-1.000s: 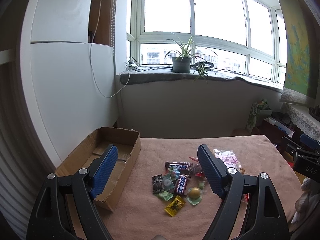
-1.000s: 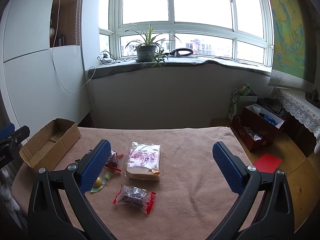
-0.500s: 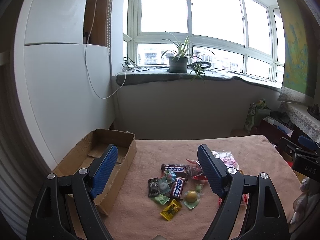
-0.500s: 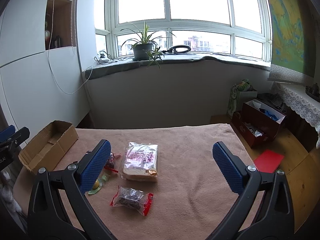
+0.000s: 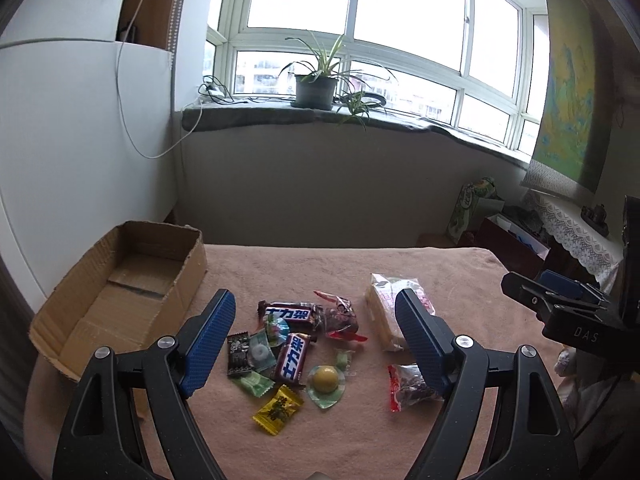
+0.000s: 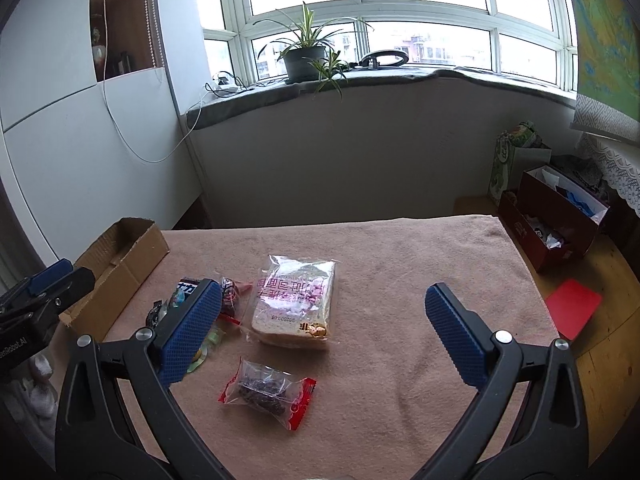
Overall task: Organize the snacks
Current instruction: 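Close the right gripper on the bagged bread loaf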
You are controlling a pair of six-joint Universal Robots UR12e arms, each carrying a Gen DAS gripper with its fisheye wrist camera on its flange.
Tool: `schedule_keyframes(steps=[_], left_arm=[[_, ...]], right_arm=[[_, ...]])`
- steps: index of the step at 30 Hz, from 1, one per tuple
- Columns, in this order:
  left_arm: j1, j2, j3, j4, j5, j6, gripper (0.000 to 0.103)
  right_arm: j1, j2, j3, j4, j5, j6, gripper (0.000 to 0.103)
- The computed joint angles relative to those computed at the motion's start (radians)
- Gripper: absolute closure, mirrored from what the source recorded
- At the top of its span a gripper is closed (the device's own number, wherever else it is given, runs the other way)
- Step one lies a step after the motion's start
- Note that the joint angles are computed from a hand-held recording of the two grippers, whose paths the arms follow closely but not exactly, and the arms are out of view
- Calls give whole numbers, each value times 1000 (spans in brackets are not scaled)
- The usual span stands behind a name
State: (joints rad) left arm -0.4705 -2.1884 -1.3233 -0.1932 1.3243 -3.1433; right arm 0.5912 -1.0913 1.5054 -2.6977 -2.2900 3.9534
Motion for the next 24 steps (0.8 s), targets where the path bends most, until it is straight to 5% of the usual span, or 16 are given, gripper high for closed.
schedule_keyframes(steps=[6, 9, 14, 24], left_arm=[[-4, -25, 36, -90, -110, 1, 22], [-5, -41, 63, -156, -163, 1, 34], [-3, -66, 103, -240, -216, -11, 39], [-18, -128, 211, -386, -278, 35, 59]], right_arm=[[-46, -9, 33, -64, 182, 30, 0], [-71, -11, 53, -107, 271, 59, 0], [-103, -9, 78, -161, 367, 105, 1], [-153, 18, 83, -188, 512, 129, 26]])
